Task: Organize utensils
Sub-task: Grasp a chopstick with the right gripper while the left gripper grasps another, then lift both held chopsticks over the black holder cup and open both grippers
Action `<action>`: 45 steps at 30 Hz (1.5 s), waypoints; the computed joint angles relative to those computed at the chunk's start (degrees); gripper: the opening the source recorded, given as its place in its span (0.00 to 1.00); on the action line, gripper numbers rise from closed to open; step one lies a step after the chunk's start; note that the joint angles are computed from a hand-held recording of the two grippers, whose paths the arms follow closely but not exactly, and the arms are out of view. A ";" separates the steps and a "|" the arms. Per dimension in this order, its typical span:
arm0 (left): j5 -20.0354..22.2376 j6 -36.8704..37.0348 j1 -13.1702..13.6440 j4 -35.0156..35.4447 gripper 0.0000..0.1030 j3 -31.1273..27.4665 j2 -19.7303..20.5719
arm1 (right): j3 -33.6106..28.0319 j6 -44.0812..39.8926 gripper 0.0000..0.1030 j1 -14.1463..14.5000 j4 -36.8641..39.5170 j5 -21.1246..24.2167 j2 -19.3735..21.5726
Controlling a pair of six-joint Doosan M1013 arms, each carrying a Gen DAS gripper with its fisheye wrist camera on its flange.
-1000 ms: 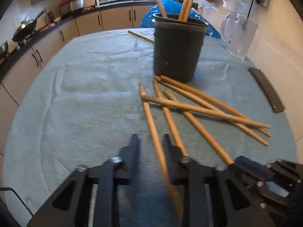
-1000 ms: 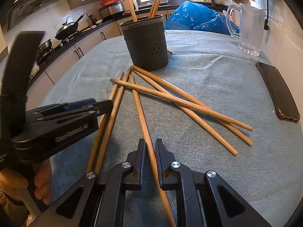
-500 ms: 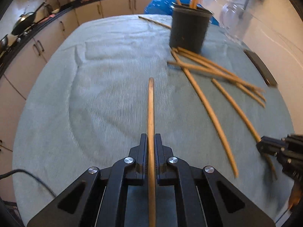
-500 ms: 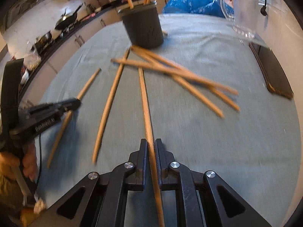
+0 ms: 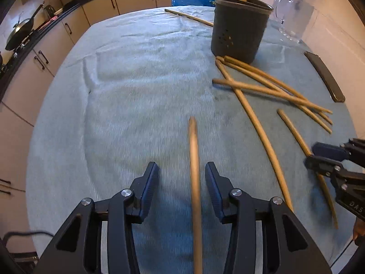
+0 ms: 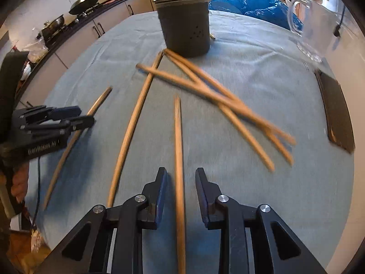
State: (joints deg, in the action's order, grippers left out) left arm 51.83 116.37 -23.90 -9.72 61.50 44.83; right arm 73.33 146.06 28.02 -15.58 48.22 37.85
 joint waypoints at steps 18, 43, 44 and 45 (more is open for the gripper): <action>-1.81 1.72 1.00 -4.53 0.06 -2.09 1.18 | -8.23 -1.99 0.07 0.68 -4.41 4.66 4.89; -22.18 14.17 2.15 -21.47 0.06 17.49 -13.17 | 3.92 31.43 0.07 7.42 -34.49 -6.38 -4.24; -23.22 15.02 2.14 -22.26 0.06 18.20 -13.71 | 4.06 32.14 0.07 7.61 -35.32 -6.14 -4.40; -23.90 15.70 2.16 -22.95 0.06 18.71 -14.12 | 4.29 33.10 0.07 7.86 -36.40 -5.85 -4.61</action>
State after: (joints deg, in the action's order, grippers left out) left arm 27.93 132.07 -21.73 -32.67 80.22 30.70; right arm 77.62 179.17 35.87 -51.98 42.37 33.24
